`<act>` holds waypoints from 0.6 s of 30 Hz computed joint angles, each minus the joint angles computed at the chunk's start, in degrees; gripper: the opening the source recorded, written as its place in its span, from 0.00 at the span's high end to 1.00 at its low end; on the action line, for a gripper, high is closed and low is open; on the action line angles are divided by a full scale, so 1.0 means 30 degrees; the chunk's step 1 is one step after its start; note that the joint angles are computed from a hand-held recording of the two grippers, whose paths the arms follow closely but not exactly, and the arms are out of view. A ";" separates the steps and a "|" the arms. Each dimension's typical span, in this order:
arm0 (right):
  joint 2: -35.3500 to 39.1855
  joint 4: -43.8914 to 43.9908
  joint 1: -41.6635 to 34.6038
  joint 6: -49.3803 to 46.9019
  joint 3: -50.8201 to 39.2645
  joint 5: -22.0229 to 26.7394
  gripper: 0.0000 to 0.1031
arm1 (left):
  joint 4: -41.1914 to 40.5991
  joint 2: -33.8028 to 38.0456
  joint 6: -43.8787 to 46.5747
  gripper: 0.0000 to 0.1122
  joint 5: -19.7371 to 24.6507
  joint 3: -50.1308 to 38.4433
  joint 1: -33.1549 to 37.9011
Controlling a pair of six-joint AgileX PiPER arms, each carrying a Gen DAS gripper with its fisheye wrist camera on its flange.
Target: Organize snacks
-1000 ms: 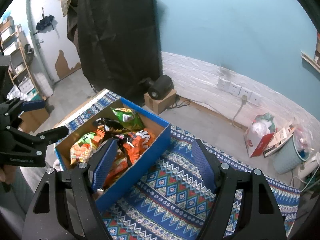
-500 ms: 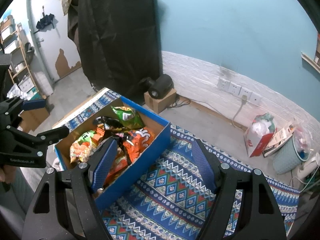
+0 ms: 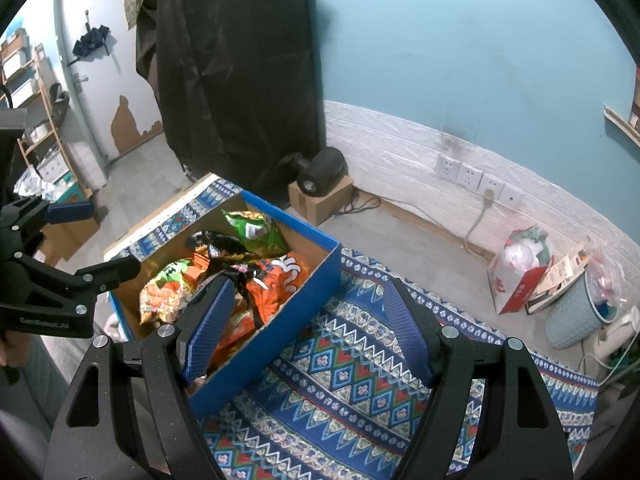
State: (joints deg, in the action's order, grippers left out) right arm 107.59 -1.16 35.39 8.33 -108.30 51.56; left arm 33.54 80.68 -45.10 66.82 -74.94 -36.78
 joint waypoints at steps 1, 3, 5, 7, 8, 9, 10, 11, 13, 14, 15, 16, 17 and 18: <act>-0.0007 -0.0017 0.0000 0.0008 -0.0002 0.0016 0.27 | -0.0064 0.0013 -0.0003 0.12 0.0013 -0.0022 0.0041; 0.0023 0.0032 0.0000 -0.0014 -0.0051 0.0054 0.27 | -0.0109 0.0024 -0.0005 0.12 0.0034 -0.0034 0.0089; -0.0014 0.0078 -0.0030 -0.0112 -0.0008 0.0091 0.27 | -0.0103 -0.0005 -0.0032 0.12 0.0031 -0.0001 0.0068; -0.0065 0.0133 -0.0084 -0.0254 0.0060 0.0111 0.27 | -0.0110 0.0008 -0.0017 0.12 0.0086 -0.0021 0.0060; -0.0088 0.0168 -0.0105 -0.0320 0.0090 0.0111 0.27 | -0.0111 0.0014 -0.0012 0.12 0.0074 -0.0021 0.0052; -0.0071 0.0158 -0.0100 -0.0313 0.0073 0.0113 0.27 | -0.0094 0.0010 -0.0027 0.12 0.0059 -0.0011 0.0040; -0.0105 0.0156 -0.0115 -0.0335 0.0095 0.0128 0.27 | -0.0076 0.0035 -0.0051 0.12 0.0114 -0.0031 0.0018; -0.0081 0.0122 -0.0090 -0.0262 0.0077 0.0114 0.27 | -0.0088 0.0030 -0.0050 0.12 0.0139 -0.0036 0.0001; -0.0096 0.0143 -0.0084 -0.0265 0.0091 0.0112 0.27 | -0.0097 0.0063 -0.0007 0.12 0.0139 -0.0077 -0.0017; -0.0085 0.0119 -0.0073 -0.0264 0.0083 0.0107 0.27 | -0.0116 0.0091 0.0018 0.12 0.0159 -0.0112 -0.0019; -0.0053 0.0105 -0.0065 -0.0257 0.0044 0.0119 0.27 | -0.0156 0.0109 0.0066 0.12 0.0157 -0.0134 0.0000; -0.0045 0.0107 -0.0063 -0.0257 0.0030 0.0130 0.27 | -0.0177 0.0116 0.0097 0.12 0.0139 -0.0149 0.0013; -0.0071 0.0132 -0.0086 -0.0313 0.0056 0.0137 0.27 | -0.0186 0.0121 0.0117 0.12 0.0148 -0.0170 0.0027; -0.0064 0.0140 -0.0086 -0.0311 0.0047 0.0139 0.27 | -0.0201 0.0121 0.0139 0.12 0.0151 -0.0181 0.0031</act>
State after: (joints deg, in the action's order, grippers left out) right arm 107.40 -0.74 35.13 7.40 -108.16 51.98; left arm 32.94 81.05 -44.69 67.27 -75.49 -36.69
